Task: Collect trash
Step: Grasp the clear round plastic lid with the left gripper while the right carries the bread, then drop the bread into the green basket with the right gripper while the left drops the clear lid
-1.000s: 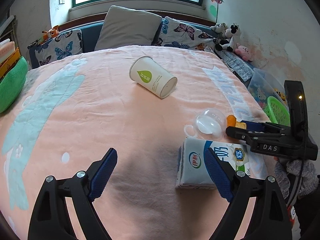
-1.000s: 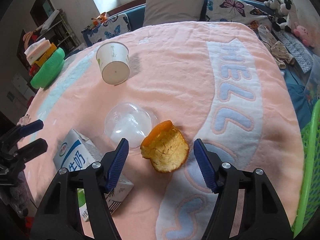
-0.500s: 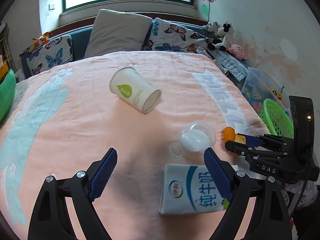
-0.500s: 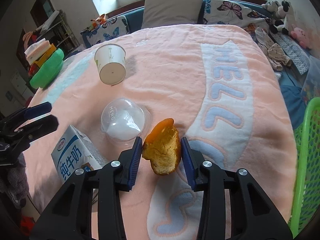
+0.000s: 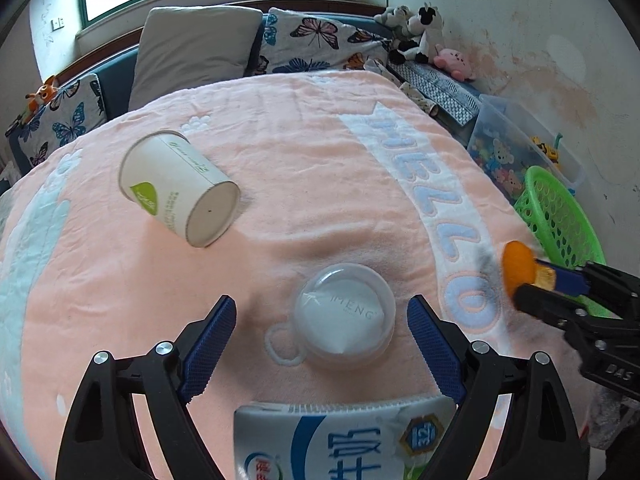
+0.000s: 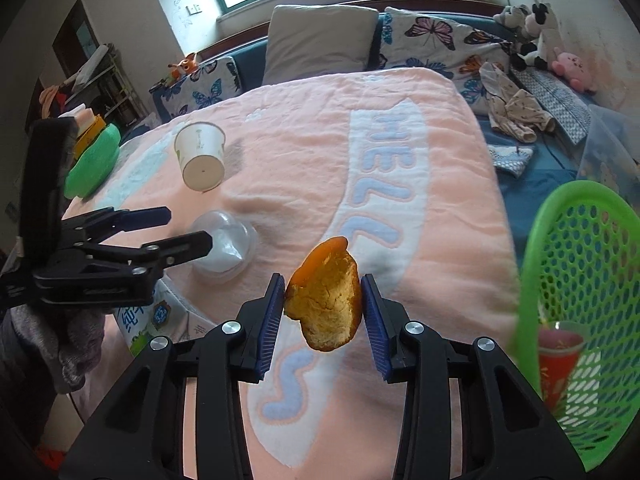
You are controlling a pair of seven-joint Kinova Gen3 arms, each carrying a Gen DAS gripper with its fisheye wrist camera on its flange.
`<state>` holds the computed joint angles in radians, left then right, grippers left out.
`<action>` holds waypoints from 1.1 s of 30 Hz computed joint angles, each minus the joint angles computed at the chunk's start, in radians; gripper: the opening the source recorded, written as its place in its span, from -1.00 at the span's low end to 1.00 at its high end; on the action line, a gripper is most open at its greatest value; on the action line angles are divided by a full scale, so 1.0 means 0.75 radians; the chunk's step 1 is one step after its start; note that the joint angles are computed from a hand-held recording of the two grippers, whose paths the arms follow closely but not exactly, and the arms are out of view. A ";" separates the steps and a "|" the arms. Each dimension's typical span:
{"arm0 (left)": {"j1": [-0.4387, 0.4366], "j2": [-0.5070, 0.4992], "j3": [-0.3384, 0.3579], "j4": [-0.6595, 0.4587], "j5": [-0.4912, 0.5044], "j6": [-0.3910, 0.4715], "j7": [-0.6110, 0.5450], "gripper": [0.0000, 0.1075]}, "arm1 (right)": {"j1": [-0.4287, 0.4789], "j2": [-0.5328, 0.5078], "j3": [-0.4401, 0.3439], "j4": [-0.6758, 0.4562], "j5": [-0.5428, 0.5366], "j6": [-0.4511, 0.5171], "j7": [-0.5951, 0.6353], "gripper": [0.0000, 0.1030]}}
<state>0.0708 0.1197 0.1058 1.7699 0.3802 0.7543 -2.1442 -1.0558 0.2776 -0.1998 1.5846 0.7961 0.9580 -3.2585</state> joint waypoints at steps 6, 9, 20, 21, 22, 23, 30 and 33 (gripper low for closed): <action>0.022 0.064 0.014 -0.044 -0.043 0.040 0.049 0.40 | -0.012 -0.042 -0.018 0.050 0.018 0.048 -0.076 -0.22; 0.031 0.075 0.021 -0.051 -0.056 0.042 0.057 0.31 | -0.009 -0.057 -0.034 0.069 0.023 0.068 -0.106 -0.22; 0.038 0.046 0.034 -0.025 -0.040 0.021 0.038 0.06 | -0.003 -0.124 -0.096 0.158 0.044 0.166 -0.239 -0.22; 0.038 0.035 0.035 -0.019 -0.033 0.019 0.027 0.06 | -0.003 -0.131 -0.103 0.165 0.046 0.180 -0.253 -0.22; 0.041 0.022 0.037 -0.013 -0.027 0.014 0.017 0.06 | -0.003 -0.141 -0.110 0.177 0.046 0.198 -0.270 -0.22; 0.039 0.014 0.036 -0.014 -0.017 0.019 0.004 0.06 | -0.001 -0.149 -0.117 0.186 0.044 0.210 -0.283 -0.22; 0.068 -0.042 0.037 -0.025 0.037 0.050 -0.020 0.06 | 0.017 -0.222 -0.180 0.266 0.024 0.327 -0.388 -0.22; 0.089 -0.061 0.041 -0.030 0.056 0.063 -0.023 0.06 | 0.028 -0.246 -0.208 0.291 0.003 0.385 -0.417 -0.22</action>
<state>0.1377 0.0742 0.1367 1.7476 0.4226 0.8013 -2.1618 -1.0346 0.0928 -0.3558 1.8026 0.7985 1.2466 -3.5714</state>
